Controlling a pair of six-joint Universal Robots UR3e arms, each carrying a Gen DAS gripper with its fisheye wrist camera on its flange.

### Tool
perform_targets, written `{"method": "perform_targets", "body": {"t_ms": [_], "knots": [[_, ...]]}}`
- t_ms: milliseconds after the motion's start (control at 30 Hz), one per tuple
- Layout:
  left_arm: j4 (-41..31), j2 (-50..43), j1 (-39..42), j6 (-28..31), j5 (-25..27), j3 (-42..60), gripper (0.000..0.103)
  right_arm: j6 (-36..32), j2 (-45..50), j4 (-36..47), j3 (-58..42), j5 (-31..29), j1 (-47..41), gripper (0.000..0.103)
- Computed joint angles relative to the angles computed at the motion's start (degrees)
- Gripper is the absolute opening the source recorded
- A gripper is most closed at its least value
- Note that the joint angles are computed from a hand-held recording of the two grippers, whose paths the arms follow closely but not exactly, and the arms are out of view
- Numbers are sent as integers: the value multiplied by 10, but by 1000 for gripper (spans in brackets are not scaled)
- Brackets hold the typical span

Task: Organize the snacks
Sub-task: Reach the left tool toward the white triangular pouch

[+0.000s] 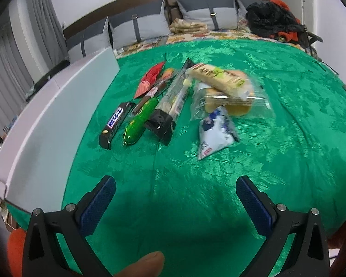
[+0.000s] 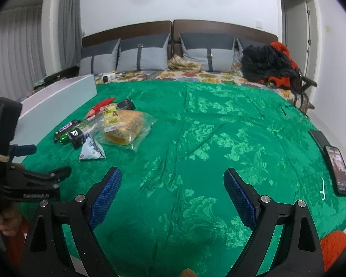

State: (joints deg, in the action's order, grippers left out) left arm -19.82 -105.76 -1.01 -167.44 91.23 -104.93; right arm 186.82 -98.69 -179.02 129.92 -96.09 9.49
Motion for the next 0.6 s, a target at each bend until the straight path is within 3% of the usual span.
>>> {"method": "perform_targets", "body": {"t_ms": [333, 433, 600], "knots": [[-38, -5, 41, -14, -30, -3, 103, 60, -35, 82, 4, 56, -63, 93], [-58, -14, 46, -17, -34, 6, 103, 59, -13, 133, -35, 77, -69, 93], [-69, -21, 48, -16, -33, 12, 103, 44, 72, 204, -145, 159, -63, 92]]}}
